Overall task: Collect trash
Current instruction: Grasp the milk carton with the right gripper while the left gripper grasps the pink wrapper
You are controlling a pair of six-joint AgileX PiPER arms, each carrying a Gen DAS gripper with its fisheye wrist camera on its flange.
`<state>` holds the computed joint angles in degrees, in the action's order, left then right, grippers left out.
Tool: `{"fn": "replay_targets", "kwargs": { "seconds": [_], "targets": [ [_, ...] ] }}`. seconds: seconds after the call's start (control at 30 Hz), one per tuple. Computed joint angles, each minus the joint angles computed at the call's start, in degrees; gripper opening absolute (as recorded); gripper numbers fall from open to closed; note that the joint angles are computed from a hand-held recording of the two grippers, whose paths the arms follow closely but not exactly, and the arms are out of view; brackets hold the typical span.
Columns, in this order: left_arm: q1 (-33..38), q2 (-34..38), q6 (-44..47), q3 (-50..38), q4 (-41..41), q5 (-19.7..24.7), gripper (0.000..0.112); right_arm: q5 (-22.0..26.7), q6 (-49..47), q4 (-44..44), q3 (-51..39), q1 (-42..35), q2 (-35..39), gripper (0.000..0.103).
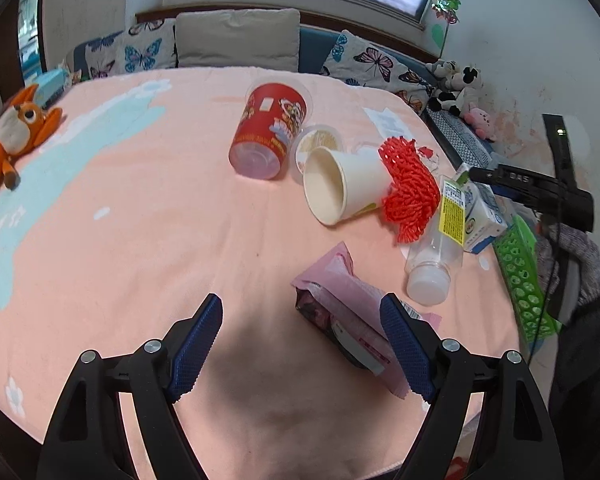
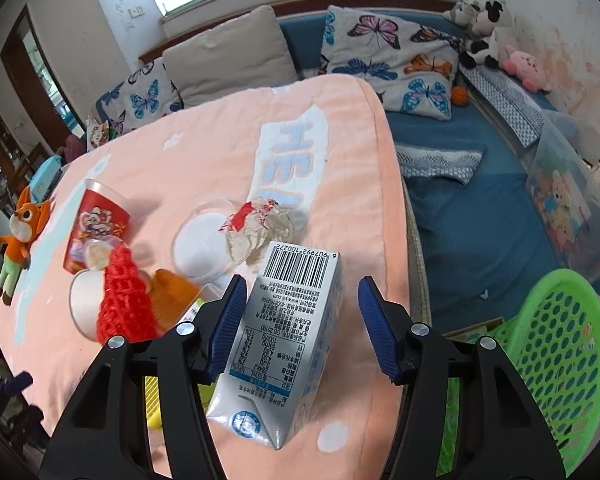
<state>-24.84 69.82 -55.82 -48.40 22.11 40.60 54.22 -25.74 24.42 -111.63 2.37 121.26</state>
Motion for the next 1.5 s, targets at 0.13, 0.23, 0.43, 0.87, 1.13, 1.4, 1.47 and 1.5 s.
{"fn": "replay_targets", "kwargs": {
  "seconds": [0.13,0.23,0.43,0.87,1.13,1.4,1.47,1.5],
  "targets": [
    [0.1,0.3,1.3,0.8,-2.1,-1.5,0.078,2.1,1.3,-0.8,-3.4,0.4,2.3,0.055],
    [0.6,1.4,2.4,0.3,-3.9,-2.5,0.078,3.5,2.3,-2.0,-5.5,0.9,3.5,0.052],
    [1.2,5.4,4.2,-3.2,-6.5,-2.7,0.077,5.0,3.9,-4.2,-7.0,1.5,3.8,0.05],
    [7.7,16.4,12.6,-9.3,-16.5,-2.9,0.068,8.2,2.7,-3.4,-8.6,0.2,4.3,0.048],
    [10.3,17.7,18.6,-8.7,-23.1,-4.8,0.045,5.4,-2.0,1.3,-2.0,-1.7,0.0,0.047],
    [9.4,13.8,19.6,-6.8,-24.0,-5.7,0.036,0.4,-9.9,7.3,9.4,-4.5,-9.5,0.046],
    [8.3,12.3,18.6,-6.7,-22.8,-5.4,0.035,-0.6,-12.1,8.7,12.3,-5.2,-12.0,0.046],
    [7.9,12.2,18.0,-7.2,-22.1,-5.0,0.035,-1.3,-13.5,9.6,14.0,-5.7,-13.6,0.046]
  ]
}}
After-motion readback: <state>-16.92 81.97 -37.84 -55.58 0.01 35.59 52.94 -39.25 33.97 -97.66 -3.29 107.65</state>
